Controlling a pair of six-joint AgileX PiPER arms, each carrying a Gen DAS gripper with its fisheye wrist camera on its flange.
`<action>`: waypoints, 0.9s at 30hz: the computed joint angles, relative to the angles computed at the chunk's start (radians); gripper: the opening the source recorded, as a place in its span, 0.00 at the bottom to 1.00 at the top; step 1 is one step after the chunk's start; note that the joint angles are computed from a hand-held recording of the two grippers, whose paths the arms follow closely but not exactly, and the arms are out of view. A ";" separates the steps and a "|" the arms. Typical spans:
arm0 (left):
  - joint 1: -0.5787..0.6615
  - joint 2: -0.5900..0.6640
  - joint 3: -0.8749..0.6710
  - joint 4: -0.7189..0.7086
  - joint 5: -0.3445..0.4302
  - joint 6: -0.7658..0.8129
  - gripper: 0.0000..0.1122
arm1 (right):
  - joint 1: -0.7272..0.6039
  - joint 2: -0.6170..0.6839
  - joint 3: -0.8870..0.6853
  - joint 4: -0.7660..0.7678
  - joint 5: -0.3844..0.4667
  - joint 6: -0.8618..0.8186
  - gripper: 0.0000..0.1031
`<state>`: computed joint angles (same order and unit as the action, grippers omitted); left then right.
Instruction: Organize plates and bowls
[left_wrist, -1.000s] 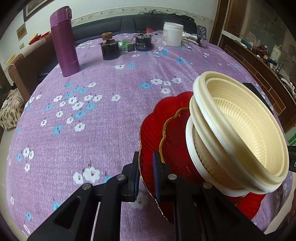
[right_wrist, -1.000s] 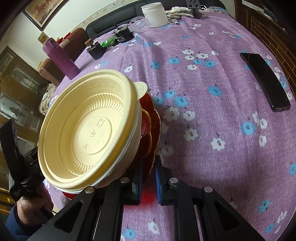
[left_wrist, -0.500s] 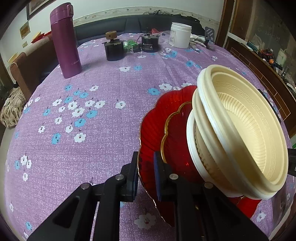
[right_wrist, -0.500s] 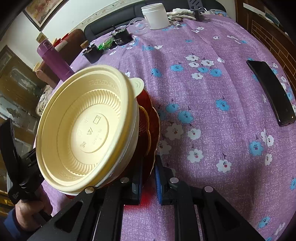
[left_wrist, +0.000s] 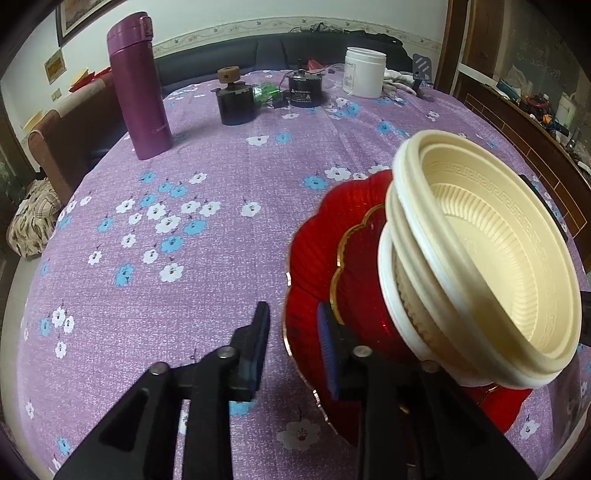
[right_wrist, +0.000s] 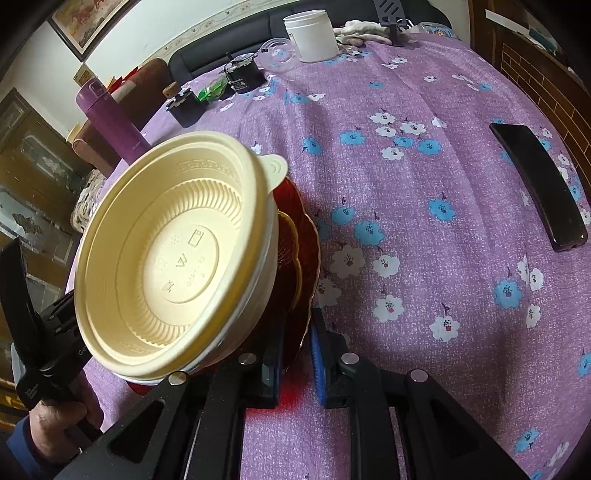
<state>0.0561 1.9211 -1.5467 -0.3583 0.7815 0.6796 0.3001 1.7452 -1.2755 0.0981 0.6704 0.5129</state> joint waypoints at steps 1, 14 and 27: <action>0.003 -0.001 0.002 0.000 -0.003 -0.003 0.31 | 0.003 -0.003 0.003 -0.004 0.000 0.004 0.18; 0.027 -0.053 0.059 -0.030 -0.009 0.047 0.43 | 0.031 -0.079 0.072 -0.014 -0.019 0.047 0.28; 0.062 -0.166 0.188 -0.067 -0.008 0.119 0.52 | 0.089 -0.193 0.190 -0.058 -0.044 0.137 0.40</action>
